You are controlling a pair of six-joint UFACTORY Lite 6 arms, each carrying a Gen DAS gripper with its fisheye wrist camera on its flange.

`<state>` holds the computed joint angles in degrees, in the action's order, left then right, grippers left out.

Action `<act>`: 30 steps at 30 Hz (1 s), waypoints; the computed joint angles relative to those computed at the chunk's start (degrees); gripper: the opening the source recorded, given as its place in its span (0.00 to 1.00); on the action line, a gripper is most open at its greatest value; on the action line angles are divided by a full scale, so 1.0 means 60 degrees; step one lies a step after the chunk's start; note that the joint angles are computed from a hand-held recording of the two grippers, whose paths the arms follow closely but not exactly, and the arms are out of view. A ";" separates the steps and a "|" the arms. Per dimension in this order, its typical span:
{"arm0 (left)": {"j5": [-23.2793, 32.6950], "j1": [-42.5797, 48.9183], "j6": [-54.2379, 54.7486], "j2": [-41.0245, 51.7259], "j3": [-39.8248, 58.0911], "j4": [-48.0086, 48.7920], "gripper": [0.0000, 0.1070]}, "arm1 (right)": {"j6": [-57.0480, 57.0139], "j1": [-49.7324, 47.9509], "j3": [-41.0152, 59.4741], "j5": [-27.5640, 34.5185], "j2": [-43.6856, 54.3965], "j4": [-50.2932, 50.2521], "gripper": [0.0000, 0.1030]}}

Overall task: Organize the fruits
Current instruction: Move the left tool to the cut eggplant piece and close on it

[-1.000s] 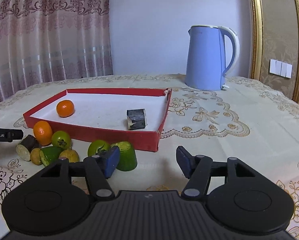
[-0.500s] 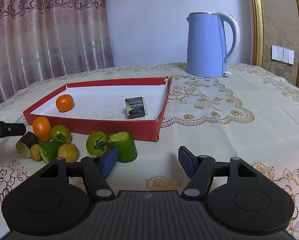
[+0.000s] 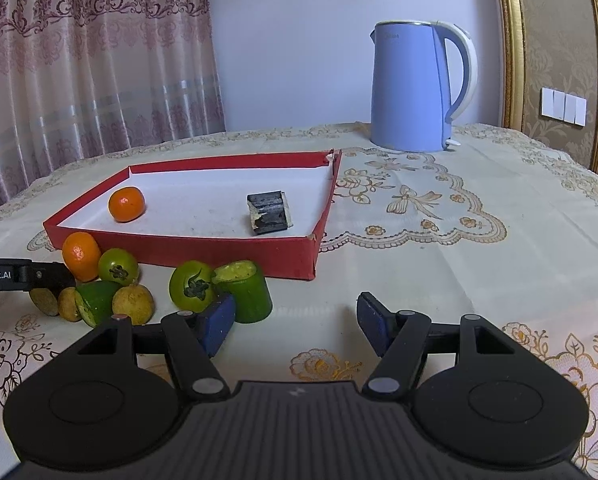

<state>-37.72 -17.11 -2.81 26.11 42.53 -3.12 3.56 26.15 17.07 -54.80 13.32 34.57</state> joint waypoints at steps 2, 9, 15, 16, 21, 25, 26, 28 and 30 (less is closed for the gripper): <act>-0.0093 0.0008 0.0205 -0.0048 -0.0082 -0.0069 0.96 | 0.0015 0.0025 -0.0021 -0.0043 0.0000 0.0049 0.68; 0.1164 -0.0080 0.0050 0.0120 0.0717 -0.0185 0.96 | -0.0185 0.0199 0.0006 -0.0093 0.0018 0.0397 0.74; 0.1211 -0.0252 0.0670 0.0381 0.0947 -0.0805 0.96 | -0.0087 0.0133 -0.0036 -0.0104 -0.0008 0.0331 0.74; 0.1143 -0.0142 0.0452 0.0325 0.0843 -0.0533 0.96 | -0.0081 0.0110 -0.0034 -0.0091 -0.0005 0.0285 0.74; 0.1106 0.0321 -0.0359 -0.0062 0.0548 0.0415 0.88 | -0.0140 0.0150 -0.0021 -0.0111 0.0007 0.0345 0.74; 0.1375 0.0061 0.0185 0.0213 0.0922 0.0046 0.88 | -0.0182 0.0186 0.0011 -0.0095 0.0032 0.0432 0.74; 0.1389 -0.0069 0.0427 0.0307 0.0999 -0.0167 0.88 | -0.0197 0.0206 0.0005 -0.0110 0.0024 0.0461 0.74; 0.1318 -0.0299 0.0901 0.0478 0.1090 -0.0580 0.87 | -0.0181 0.0245 -0.0018 -0.0148 0.0015 0.0531 0.74; 0.1109 -0.0401 0.1253 0.0434 0.0954 -0.0914 0.87 | -0.0171 0.0258 -0.0028 -0.0165 0.0016 0.0536 0.74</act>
